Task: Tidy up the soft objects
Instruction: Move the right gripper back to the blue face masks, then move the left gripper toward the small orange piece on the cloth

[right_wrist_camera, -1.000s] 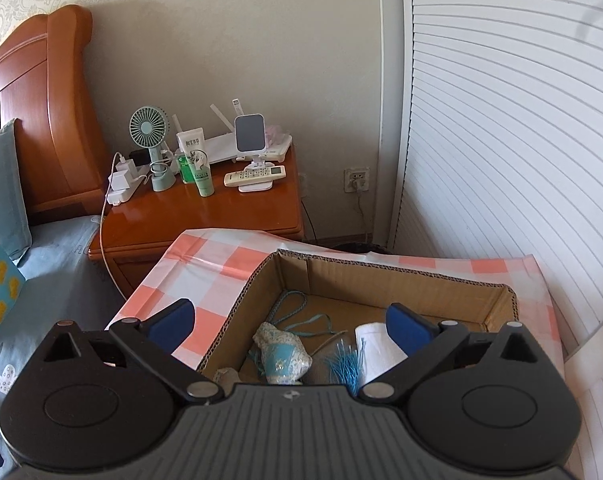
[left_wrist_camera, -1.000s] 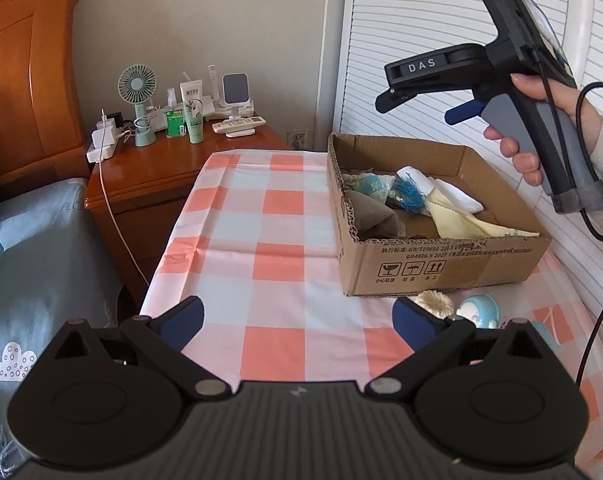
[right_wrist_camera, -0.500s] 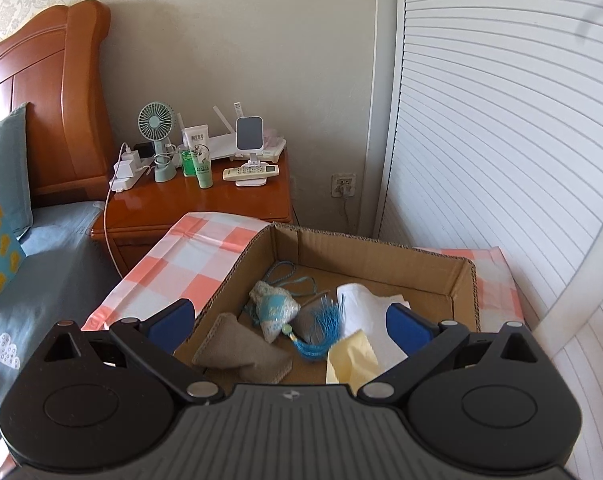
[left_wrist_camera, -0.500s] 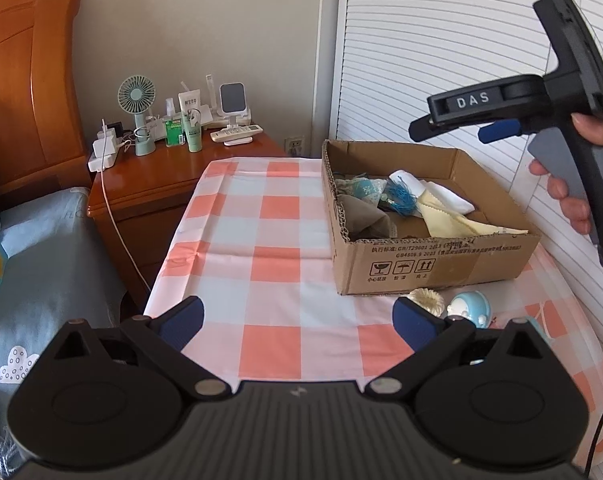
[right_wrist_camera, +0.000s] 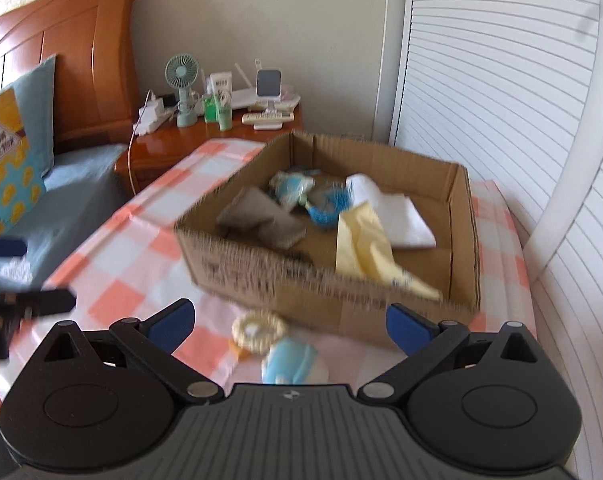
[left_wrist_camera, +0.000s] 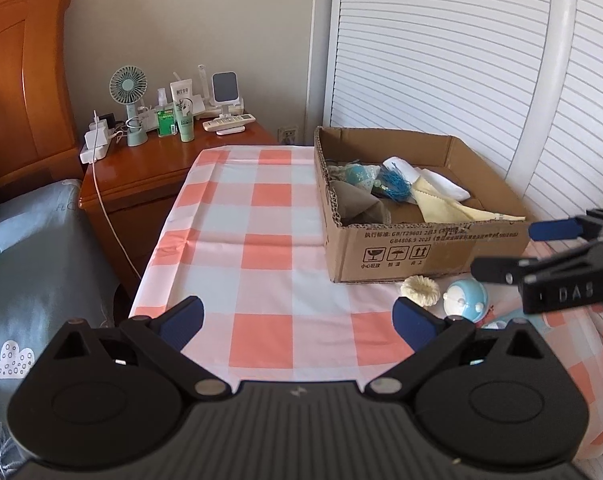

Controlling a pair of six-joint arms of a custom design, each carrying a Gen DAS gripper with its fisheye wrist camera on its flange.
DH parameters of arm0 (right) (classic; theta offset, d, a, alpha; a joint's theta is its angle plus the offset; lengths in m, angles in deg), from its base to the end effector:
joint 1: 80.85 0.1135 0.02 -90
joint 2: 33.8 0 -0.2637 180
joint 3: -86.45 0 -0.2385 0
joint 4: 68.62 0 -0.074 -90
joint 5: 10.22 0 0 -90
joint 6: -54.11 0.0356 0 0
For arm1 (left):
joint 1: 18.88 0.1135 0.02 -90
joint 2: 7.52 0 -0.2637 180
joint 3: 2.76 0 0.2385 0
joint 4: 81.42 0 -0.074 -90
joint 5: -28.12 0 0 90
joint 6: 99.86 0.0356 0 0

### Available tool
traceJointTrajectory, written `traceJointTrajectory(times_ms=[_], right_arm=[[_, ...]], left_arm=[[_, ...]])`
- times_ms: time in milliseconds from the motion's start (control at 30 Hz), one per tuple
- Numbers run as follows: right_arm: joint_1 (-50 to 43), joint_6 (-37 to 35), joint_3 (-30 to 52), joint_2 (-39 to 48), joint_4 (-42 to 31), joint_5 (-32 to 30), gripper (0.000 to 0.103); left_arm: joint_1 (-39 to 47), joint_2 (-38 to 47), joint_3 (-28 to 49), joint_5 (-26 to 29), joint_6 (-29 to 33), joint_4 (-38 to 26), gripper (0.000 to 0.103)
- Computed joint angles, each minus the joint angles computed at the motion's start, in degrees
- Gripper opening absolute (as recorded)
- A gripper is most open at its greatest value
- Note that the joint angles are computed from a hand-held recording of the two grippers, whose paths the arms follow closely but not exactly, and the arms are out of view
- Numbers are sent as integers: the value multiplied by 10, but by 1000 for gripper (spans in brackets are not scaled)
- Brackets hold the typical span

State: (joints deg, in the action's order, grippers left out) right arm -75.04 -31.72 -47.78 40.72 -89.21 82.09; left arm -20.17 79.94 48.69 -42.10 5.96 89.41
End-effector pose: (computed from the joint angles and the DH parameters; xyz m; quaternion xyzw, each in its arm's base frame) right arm 0.2291 0.0219 0.1698 -0.0064 0.9375 0.0114 0.3477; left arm 0.2767 -0.0183 0.1605 0.2002 0.8909 -0.1100 0.3926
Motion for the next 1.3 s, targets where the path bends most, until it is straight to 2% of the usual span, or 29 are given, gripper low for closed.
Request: traceJointTrajectory(times_ms=[167,300,533,667,933,1000,1167,1233,1300], right_arm=[[45,7,-60,-49,-9,29,103],[72,-9,-86,-67,-11,25,103],[21,-36,-82,-10,19,-36,103],[-20,-39,-76,12,5,-87,103],[-44,-29,-102,-32,-36,-113,103],[-33,-20,-111,-36,-28,-93,103],[11,-11,-141,-9,40,12,103],[14,-17,-145,10,57,24,103],[-1,-24,-153,18,77,7,103]], left_arm=[[-6,5,-1,0,3,-3,100],[-15,4,-6,-1,7,-3,100],[-27,1,-12,-5,8,-4,100],[-30,5,-13,-9,9,-4,100],[-33,19,-9,-10,9,-4,100],[-36,23,-7,-9,9,-4,100],[-45,29,-6,-11,12,-5,100],[-50,33,-5,-14,12,-6,100],[-54,38,-2,-17,11,-5,100]])
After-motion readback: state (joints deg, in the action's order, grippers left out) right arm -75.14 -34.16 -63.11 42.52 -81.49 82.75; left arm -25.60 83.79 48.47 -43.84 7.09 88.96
